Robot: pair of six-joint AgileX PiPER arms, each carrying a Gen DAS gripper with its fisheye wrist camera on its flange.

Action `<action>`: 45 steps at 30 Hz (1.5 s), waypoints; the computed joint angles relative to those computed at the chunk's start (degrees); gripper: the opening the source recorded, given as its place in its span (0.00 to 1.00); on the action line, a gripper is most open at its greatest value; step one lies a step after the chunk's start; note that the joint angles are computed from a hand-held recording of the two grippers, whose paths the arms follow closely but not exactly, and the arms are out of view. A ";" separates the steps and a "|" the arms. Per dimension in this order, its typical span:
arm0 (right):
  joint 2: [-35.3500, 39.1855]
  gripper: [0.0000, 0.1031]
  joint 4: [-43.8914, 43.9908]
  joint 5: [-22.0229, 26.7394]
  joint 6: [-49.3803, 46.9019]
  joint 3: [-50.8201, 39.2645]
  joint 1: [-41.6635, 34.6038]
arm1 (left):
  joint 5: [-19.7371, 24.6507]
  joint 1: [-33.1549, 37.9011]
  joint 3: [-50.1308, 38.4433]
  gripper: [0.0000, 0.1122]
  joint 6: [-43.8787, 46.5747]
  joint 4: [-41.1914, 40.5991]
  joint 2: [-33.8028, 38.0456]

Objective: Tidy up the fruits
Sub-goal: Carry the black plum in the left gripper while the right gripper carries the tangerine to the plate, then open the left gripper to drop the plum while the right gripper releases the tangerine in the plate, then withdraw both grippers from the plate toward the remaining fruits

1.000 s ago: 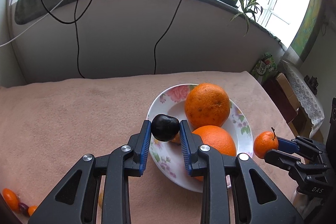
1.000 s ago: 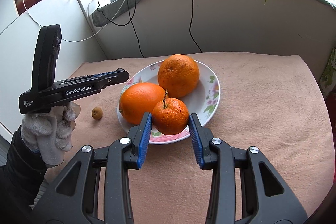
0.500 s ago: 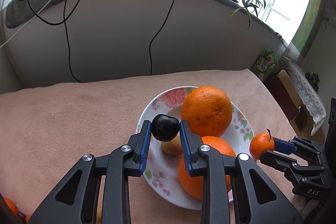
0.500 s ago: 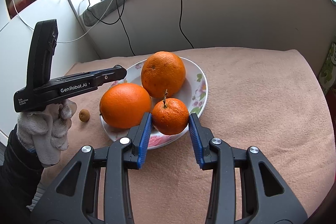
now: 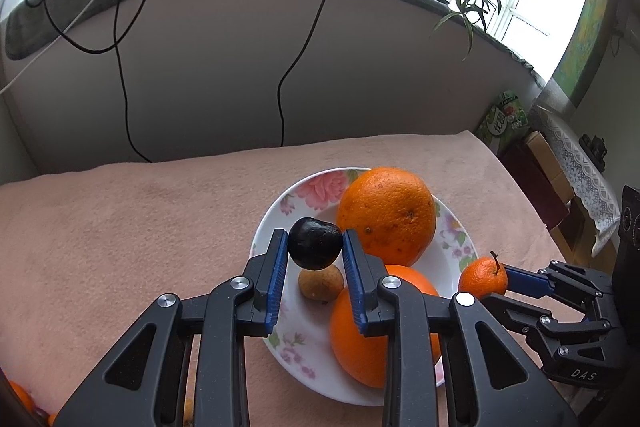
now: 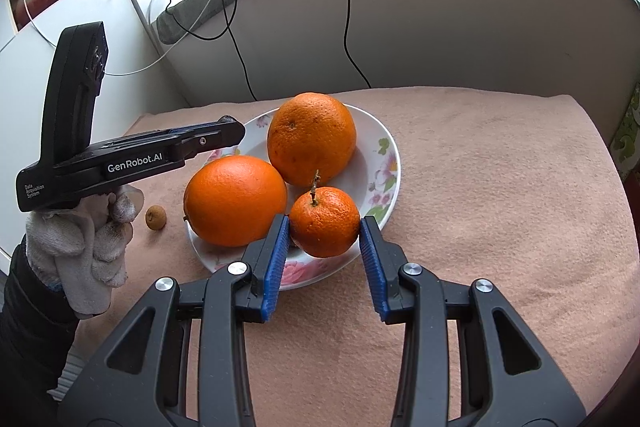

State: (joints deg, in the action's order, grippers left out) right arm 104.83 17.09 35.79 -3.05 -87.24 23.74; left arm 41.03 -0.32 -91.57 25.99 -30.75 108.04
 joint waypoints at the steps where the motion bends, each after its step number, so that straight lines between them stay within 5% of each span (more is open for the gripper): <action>1: 0.11 0.37 -0.26 0.02 0.27 -0.15 0.06 | -0.04 -0.03 -0.02 0.24 -0.09 0.09 0.01; 5: -0.06 0.37 -1.38 -0.46 1.04 0.11 0.28 | -0.23 -0.10 -0.04 0.24 0.03 0.03 0.04; 7: -0.01 0.38 -1.22 -0.42 0.99 0.03 0.28 | -0.41 -0.15 0.13 0.36 0.11 0.14 -0.09; 11: -0.31 0.38 -1.34 -1.15 1.30 0.37 0.39 | -0.36 -0.19 0.17 0.41 0.47 -0.26 -0.35; 14: -0.87 0.64 -1.41 -1.95 1.17 0.91 0.54 | -0.95 -0.30 0.76 0.52 0.84 -0.53 -0.99; 19: -1.27 0.75 -3.58 -2.01 2.51 0.71 1.28 | -0.91 -0.46 0.56 0.71 -0.43 0.10 -1.39; 22: -2.18 0.86 -3.68 -3.33 2.21 1.90 1.60 | -1.28 -0.98 0.73 0.71 -1.66 1.96 -1.82; 45: -4.83 0.86 -9.94 -3.36 9.34 2.88 3.57 | -4.74 -1.86 6.26 0.71 -2.94 5.31 -7.94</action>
State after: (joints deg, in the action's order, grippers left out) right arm 100.00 7.16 32.43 6.29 -84.36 27.31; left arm 36.29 -2.18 -85.31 23.05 -25.45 100.11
